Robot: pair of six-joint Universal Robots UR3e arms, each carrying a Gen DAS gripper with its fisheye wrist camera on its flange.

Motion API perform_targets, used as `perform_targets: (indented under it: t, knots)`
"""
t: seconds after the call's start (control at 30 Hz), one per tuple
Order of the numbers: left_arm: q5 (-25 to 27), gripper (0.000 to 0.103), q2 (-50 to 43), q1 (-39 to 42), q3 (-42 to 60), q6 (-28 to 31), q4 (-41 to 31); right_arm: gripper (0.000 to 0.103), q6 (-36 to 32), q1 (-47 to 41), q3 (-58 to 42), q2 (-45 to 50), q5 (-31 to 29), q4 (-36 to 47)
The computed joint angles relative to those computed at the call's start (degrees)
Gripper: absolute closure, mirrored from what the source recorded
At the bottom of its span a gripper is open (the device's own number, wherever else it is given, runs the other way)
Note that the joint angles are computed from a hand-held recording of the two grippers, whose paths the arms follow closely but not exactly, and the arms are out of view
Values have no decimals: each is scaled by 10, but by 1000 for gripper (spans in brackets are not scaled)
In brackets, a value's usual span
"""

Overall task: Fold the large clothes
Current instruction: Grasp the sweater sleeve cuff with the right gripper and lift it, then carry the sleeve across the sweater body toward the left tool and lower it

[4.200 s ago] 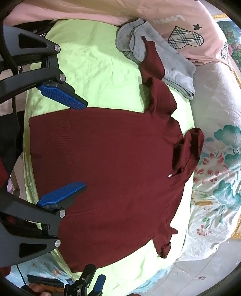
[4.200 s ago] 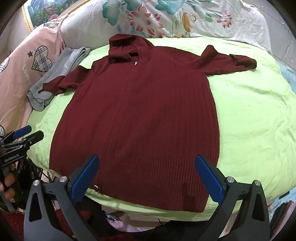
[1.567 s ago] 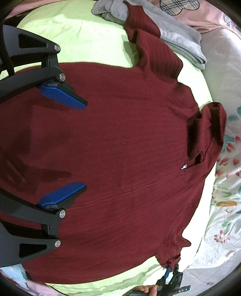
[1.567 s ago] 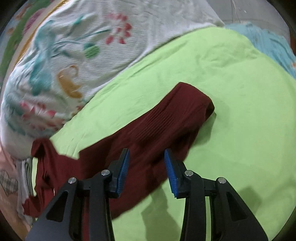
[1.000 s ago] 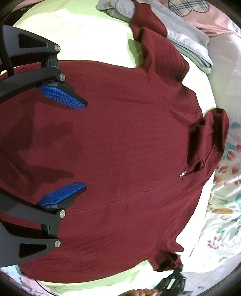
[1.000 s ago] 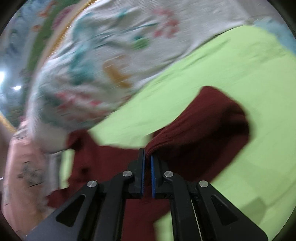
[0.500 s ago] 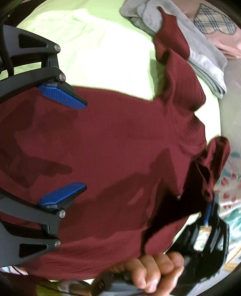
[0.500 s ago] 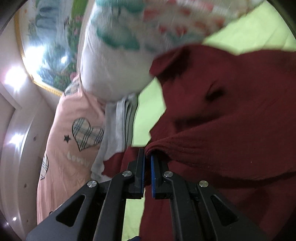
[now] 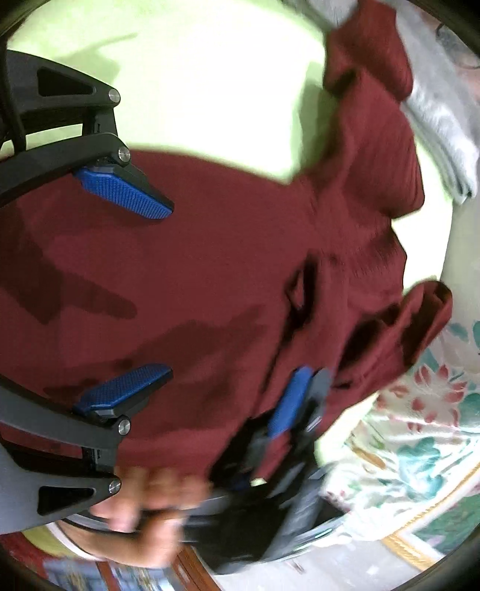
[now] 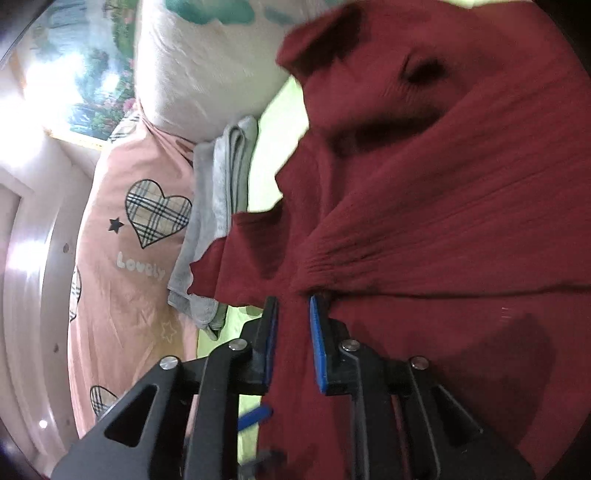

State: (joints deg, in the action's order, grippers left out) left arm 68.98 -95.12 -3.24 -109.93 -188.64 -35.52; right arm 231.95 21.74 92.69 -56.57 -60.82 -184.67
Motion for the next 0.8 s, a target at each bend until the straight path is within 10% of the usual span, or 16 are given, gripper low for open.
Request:
perform_targets:
  t: [0.27,0.47,0.57,0.67,0.8]
  knots:
    - [-193,21,-228,37,206,-94,14,84,-36,-72,283,-233,-53,-38]
    - [-226,24,-355,25,377,-175,-9,84,-25,-121,390,-317,-67,-57]
    - [-231,41,-400,13,436,-198,-13,84,-23,-139,412,-327,-61,-65]
    - [-180,95,-450,-7,528,-197,-40,84,-28,-146,420,-331,-56,-66]
    - [-122,97,-386,-12,438,-170,102,84,-44,-156,436,-359,-66,-51]
